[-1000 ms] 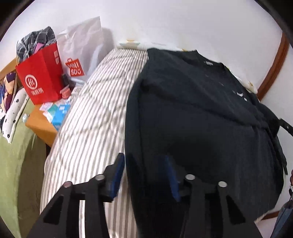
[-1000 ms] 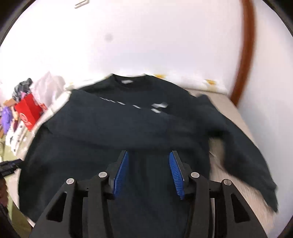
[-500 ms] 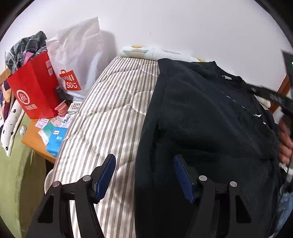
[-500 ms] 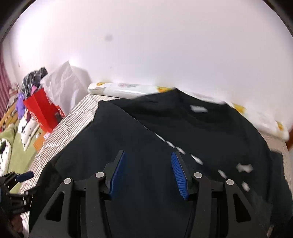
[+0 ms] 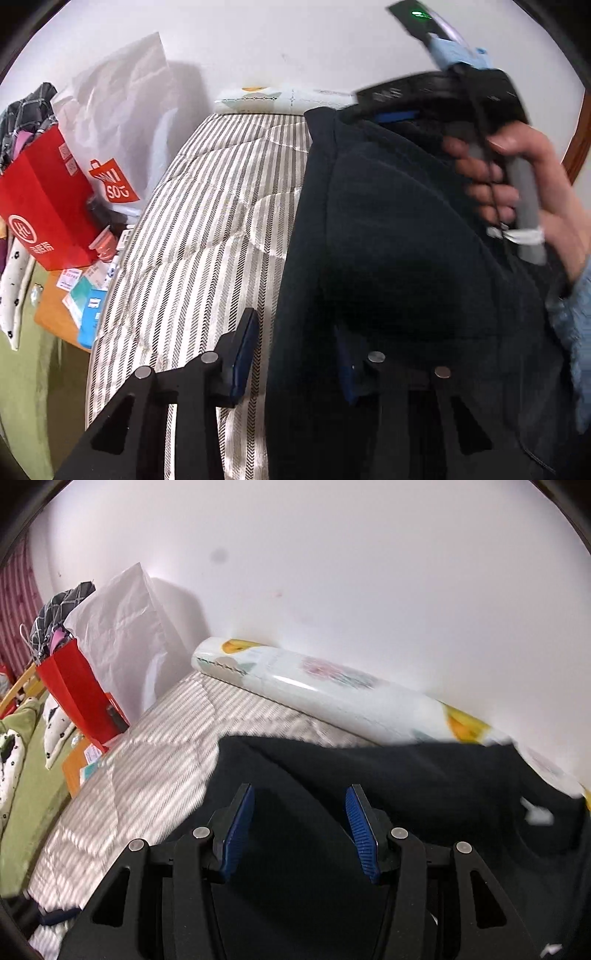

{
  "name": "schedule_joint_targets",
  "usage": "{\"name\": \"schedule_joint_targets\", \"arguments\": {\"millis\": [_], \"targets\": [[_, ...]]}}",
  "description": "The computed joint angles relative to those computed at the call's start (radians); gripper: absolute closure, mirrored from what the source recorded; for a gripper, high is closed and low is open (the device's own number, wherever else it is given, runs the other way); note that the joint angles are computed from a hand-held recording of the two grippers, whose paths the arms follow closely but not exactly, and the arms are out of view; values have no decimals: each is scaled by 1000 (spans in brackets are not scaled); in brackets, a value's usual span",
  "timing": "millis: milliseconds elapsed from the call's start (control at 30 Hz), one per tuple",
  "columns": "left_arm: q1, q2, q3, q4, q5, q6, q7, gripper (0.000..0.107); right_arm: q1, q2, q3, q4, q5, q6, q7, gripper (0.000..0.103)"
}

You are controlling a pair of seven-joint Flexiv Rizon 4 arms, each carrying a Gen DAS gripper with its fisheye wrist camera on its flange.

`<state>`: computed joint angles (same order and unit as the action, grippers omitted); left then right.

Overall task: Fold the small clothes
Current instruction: 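Grasp the other sleeve cuff with the right tool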

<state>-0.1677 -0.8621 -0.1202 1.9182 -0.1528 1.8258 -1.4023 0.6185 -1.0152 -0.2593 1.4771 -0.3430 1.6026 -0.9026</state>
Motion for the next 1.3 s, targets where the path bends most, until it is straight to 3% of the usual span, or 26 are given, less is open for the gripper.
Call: {"name": "schedule_joint_targets", "arguments": {"millis": [67, 133, 167, 200, 267, 333, 400, 500, 567, 633, 733, 767, 800, 967, 1167, 1233, 1300], "targets": [[38, -1, -40, 1, 21, 0, 10, 81, -77, -26, 113, -76, -24, -35, -41, 52], [90, -3, -95, 9, 48, 4, 17, 93, -154, -61, 244, -160, -32, -96, -117, 61], [132, -6, -135, 19, 65, 15, 16, 99, -177, -76, 289, -190, -32, -118, -155, 89], [172, -10, -174, 27, 80, 21, 13, 99, -178, -85, 308, -210, 1, -133, -212, 92], [254, -20, -246, 45, 99, 24, -10, 99, -154, -87, 260, -203, -23, -77, -187, 93], [293, -28, -275, 52, 115, 29, -25, 99, -168, -98, 288, -222, 18, -25, -210, 94], [293, -28, -269, 49, 116, 20, -37, 99, -199, -132, 351, -285, 13, -48, -208, 94], [261, -20, -229, 40, 99, -10, -47, 99, -152, -178, 296, -368, 14, -146, -190, 93], [277, -26, -245, 41, 102, -15, -48, 99, -140, -213, 284, -417, 16, -198, -180, 93], [284, -25, -251, 41, 101, -23, -48, 99, -131, -213, 263, -407, 25, -174, -157, 92], [265, -12, -233, 43, 90, -34, -51, 96, -146, -176, 284, -369, 58, -167, -150, 77], [260, -7, -228, 47, 88, -36, -51, 96, -142, -148, 270, -329, 68, -148, -134, 66], [256, -2, -224, 51, 88, -37, -50, 95, -132, -119, 243, -282, 70, -120, -105, 59], [190, 47, -160, 84, 66, -36, -64, 92, 6, 72, -16, 86, 52, 81, 76, 53], [136, 105, -121, 151, 75, 42, -97, 88, 405, 225, -415, 549, 472, 181, -69, 50], [173, 118, -169, 173, 104, 42, -100, 85, 505, 281, -504, 712, 594, 211, -112, 50], [165, 133, -174, 190, 110, 47, -113, 83, 552, 333, -554, 852, 620, 259, -91, 49]]}}
